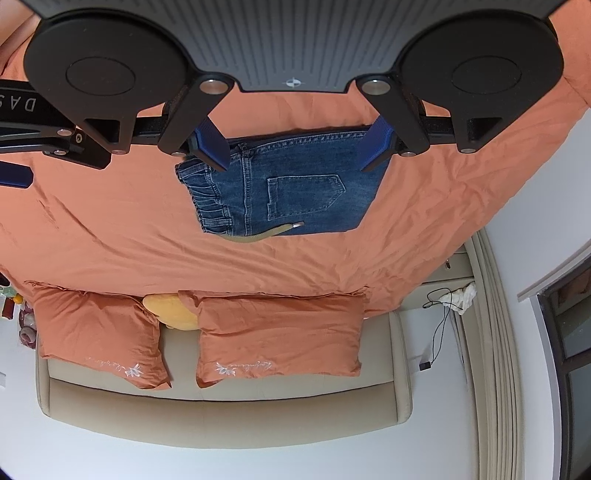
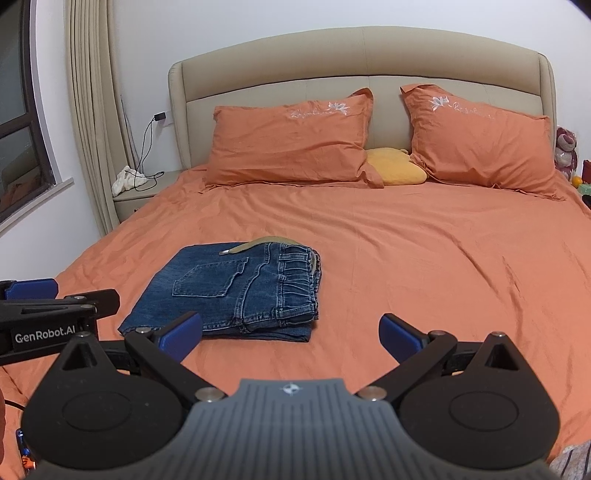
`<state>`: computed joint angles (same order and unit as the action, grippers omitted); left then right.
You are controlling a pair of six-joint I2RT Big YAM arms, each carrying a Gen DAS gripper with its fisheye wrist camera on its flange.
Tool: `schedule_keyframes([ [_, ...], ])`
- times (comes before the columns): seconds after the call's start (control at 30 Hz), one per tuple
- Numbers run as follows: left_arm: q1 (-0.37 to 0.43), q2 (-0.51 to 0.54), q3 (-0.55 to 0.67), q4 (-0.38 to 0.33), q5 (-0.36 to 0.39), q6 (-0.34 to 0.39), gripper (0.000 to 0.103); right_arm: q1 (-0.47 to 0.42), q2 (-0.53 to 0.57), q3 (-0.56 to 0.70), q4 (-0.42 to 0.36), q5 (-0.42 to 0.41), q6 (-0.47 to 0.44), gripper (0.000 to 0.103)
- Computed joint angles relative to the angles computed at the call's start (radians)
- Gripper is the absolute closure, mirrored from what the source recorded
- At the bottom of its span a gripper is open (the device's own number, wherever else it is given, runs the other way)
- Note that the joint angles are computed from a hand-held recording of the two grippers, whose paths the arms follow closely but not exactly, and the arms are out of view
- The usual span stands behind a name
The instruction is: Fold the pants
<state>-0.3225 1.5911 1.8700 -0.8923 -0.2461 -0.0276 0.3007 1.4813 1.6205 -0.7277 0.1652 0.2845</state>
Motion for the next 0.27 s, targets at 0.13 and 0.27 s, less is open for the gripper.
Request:
schedule_keyframes([
  [0.13, 0.000, -0.008, -0.010, 0.009, 0.007, 0.005, 0.011, -0.001, -0.006, -0.003, -0.003, 0.002, 0.001, 0.005],
  [0.27, -0.002, -0.012, -0.012, 0.011, 0.013, 0.002, 0.011, -0.001, -0.012, -0.006, -0.008, 0.005, 0.004, 0.005],
])
